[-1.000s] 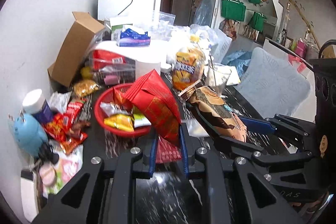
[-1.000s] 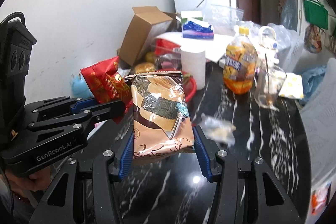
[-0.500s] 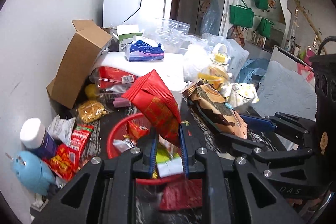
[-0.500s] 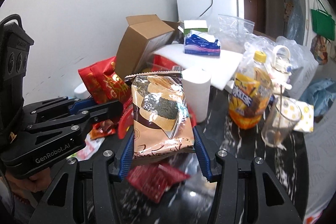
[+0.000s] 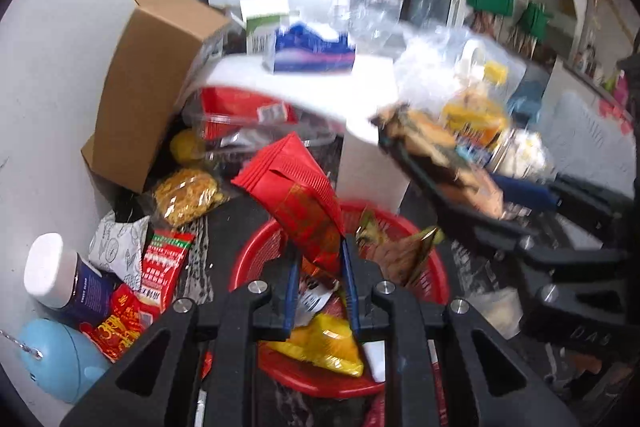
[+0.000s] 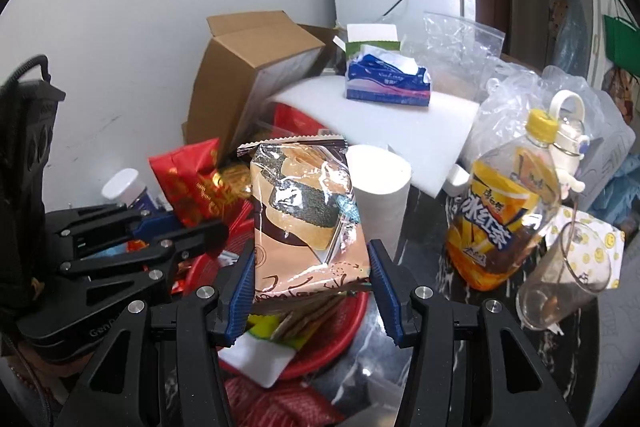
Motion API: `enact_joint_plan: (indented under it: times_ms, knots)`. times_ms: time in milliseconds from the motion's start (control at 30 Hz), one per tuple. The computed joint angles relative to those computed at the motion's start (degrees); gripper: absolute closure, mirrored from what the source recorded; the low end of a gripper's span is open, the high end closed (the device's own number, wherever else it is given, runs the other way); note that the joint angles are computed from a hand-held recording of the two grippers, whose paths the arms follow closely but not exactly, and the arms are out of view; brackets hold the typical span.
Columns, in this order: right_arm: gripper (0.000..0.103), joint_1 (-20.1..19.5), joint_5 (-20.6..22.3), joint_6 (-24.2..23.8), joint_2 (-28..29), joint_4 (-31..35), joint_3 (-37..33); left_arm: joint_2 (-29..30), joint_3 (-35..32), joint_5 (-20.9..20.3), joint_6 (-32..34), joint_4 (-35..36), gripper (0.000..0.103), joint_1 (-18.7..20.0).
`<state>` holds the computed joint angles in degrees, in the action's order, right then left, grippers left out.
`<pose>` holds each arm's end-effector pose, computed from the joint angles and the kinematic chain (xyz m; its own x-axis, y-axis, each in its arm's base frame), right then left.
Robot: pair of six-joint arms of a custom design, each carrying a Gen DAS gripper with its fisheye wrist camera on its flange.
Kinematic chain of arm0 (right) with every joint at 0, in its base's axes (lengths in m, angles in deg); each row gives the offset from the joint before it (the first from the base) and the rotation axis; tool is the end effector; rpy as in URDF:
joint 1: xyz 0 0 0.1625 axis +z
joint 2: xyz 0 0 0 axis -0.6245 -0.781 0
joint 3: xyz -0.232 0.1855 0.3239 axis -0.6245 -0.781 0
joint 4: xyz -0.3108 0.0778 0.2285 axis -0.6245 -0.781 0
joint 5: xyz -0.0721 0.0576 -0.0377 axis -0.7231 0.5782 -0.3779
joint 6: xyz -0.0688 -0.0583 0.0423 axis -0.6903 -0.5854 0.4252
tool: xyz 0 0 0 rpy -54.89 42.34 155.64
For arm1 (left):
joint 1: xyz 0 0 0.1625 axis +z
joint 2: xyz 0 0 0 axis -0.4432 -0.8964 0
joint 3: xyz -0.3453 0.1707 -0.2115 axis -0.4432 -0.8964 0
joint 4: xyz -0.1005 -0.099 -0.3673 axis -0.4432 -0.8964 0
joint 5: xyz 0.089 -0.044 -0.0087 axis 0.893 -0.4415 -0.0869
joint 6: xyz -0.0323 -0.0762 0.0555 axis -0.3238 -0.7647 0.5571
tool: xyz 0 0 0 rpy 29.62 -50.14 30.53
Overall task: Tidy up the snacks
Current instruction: 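Carry the cracker packet and red gold-print bag in both grippers over the red basket, then open both grippers to drop the two packets into the basket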
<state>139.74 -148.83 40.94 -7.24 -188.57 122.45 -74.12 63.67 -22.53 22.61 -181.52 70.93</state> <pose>0.1693 -0.4409 0.1848 -0.7726 -0.0544 0.6326 -0.5049 0.6567 -0.5602 -0.2524 -0.5136 0.0719 -0.6228 0.5506 -0.5558 0.7525 0.6160 -0.2331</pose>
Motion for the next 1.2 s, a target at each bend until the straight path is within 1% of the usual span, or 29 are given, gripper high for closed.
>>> enact_joint_plan:
  times_ms: [67, 133, 200, 267, 400, 467, 600, 667, 833, 933, 1000, 1033, 1200]
  knots:
    - [0.051, -0.8, 0.6, 0.1, 0.7, -0.7, -0.3, 0.5, -0.2, 1.3, 0.6, 1.0, 0.084, -0.1]
    - [0.051, -1.4, 0.4, 1.0, 0.7, 1.9, -1.3, 0.9, -0.8, 3.1, -0.6, 2.6, 0.084, -0.3]
    - [0.051, -1.7, 0.4, 0.8, 1.2, 2.4, -2.0, 1.1, -1.5, 4.9, -2.1, 4.8, 0.084, -0.3]
    - [0.051, -1.6, 0.6, 0.3, 1.5, 2.9, -2.3, 1.0, -1.9, 5.9, -3.3, 6.7, 0.084, -0.1]
    - [0.051, -1.5, 0.4, 0.0, 2.1, 3.5, -2.7, 0.7, -2.7, 5.6, -5.9, 9.6, 0.084, 0.7]
    - [0.051, -1.6, 0.5, 0.4, 2.0, 4.5, -2.8, 0.5, -2.7, 5.4, -6.5, 9.9, 0.084, 0.8]
    - [0.051, -1.8, 0.6, 0.8, 2.1, 6.0, -3.2, 0.6, -2.7, 7.0, -7.2, 10.0, 0.084, 0.6]
    - [0.051, -1.8, 0.6, 0.9, 2.3, 6.4, -3.2, 0.5, -2.8, 7.2, -7.6, 10.3, 0.084, 0.7]
    - [0.050, -2.6, 2.3, 1.5, 2.7, 9.1, -3.7, 1.0, -3.3, 8.3, -8.1, 11.1, 0.084, 0.8]
    - [0.048, -3.0, 1.9, 2.0, 3.3, 11.0, -4.4, 1.2, -3.6, 8.4, -8.3, 11.4, 0.084, 1.1]
    - [0.038, -3.1, 1.4, 2.0, 3.6, 11.0, -4.7, 1.3, -3.8, 8.4, -8.5, 11.5, 0.084, 1.2]
    - [0.036, -3.0, 0.9, 2.2, 3.7, 11.3, -4.9, 1.4, -3.9, 8.3, -8.6, 11.6, 0.084, 1.3]
    - [0.034, -3.0, 0.1, 2.9, 3.3, 11.8, -4.8, 1.6, -4.0, 7.8, -8.8, 12.2, 0.084, 1.4]
